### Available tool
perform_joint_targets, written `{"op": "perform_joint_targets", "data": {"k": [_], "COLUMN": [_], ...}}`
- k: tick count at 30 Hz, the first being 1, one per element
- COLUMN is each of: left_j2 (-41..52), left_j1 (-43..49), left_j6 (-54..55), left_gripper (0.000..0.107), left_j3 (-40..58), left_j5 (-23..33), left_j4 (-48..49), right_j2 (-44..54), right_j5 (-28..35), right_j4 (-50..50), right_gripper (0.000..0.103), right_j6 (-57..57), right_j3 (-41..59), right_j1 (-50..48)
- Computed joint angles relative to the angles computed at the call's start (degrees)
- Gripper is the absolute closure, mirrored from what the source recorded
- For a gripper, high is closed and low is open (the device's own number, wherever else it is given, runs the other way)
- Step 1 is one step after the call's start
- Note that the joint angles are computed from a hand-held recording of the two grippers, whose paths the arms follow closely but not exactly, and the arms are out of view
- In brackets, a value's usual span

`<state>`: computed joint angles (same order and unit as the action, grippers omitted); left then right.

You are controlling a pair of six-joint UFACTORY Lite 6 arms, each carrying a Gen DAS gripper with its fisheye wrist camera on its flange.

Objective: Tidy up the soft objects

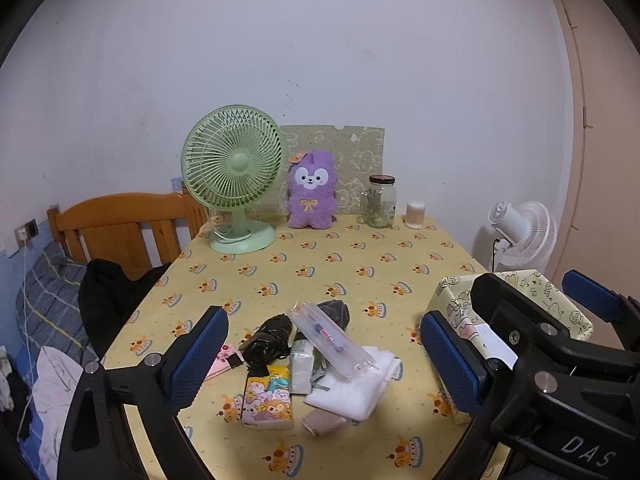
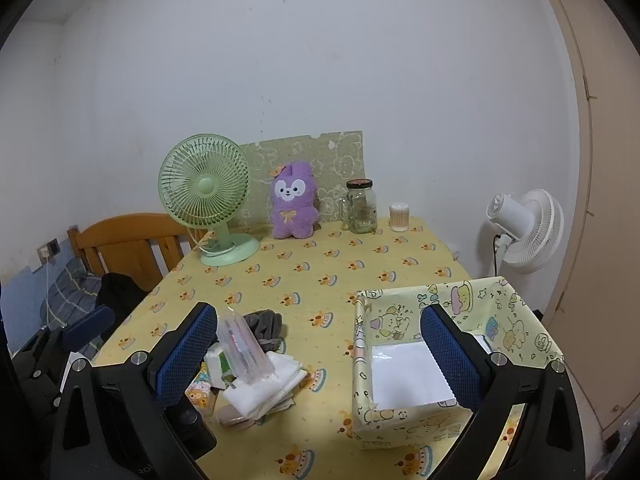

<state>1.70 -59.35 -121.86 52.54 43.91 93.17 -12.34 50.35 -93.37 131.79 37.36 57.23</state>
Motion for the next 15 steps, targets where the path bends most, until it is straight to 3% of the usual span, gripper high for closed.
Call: {"op": "perform_joint_targets", "data": {"k": [8,15], "left_j2": [0.11,0.30], "left_j1": [0.03,-1.21], "left_j6": [3.50,0.30], "left_gripper": [0.009,0.009], "left_j3": [0.24,-0.77], "left_j5": [1.02,4.48], "left_j4": [-1.44,0.59], "right_j2": [0.28,0.33], "right_j5": [1.82,0.96], "right_j4": [0.71,-2.06], "right_gripper": [0.000,0.000], "right_j6": [0.88,2.14], "right_j3": [-0.24,-0.85], "right_j1": [1.63,1.03]}}
